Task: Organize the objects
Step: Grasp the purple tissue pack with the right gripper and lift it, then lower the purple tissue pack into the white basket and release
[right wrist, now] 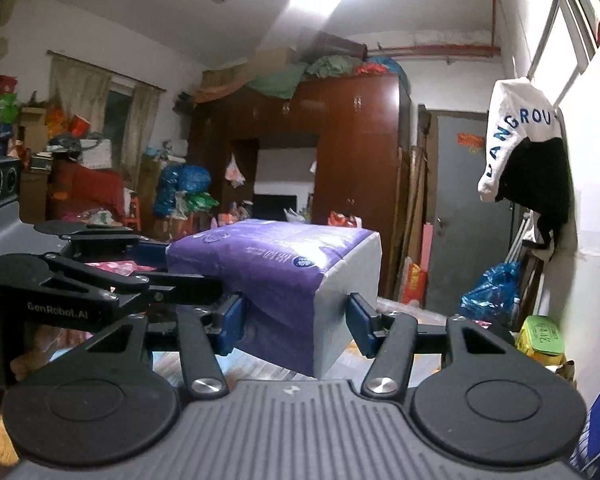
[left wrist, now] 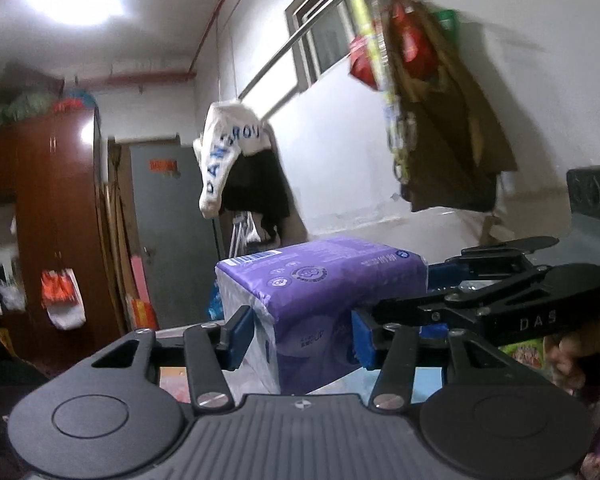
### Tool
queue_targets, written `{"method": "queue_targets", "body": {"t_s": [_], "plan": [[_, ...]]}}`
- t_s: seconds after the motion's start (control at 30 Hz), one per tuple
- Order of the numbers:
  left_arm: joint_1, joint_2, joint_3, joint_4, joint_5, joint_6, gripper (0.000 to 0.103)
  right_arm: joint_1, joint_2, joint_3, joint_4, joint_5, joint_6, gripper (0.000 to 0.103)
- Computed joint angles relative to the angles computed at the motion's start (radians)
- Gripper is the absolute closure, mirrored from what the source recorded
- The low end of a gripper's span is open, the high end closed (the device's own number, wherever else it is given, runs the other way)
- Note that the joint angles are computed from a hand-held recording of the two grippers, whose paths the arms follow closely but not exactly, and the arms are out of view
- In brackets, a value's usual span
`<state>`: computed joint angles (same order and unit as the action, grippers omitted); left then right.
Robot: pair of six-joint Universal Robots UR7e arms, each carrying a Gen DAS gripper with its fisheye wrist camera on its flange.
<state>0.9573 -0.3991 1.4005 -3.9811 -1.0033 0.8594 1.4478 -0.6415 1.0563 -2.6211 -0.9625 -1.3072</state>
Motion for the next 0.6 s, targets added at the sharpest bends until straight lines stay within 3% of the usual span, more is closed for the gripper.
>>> {"method": "queue_targets", "body": {"t_s": [0.27,0.47,0.6], "plan": [[0.031,0.044,-0.286,0.322,0.077,-0.046,0.049,0.060,0.176,-0.327,0.130,-0.179,0.118,0.046],[0.091,0.073,-0.452,0.627,0.099,-0.210,0.049,0.085,0.317,-0.546,0.217,-0.339,0.177,0.046],[0.120,0.082,-0.508,0.741,0.095,-0.315,0.049,0.091,0.365,-0.636,0.278,-0.380,0.209,0.047]]}}
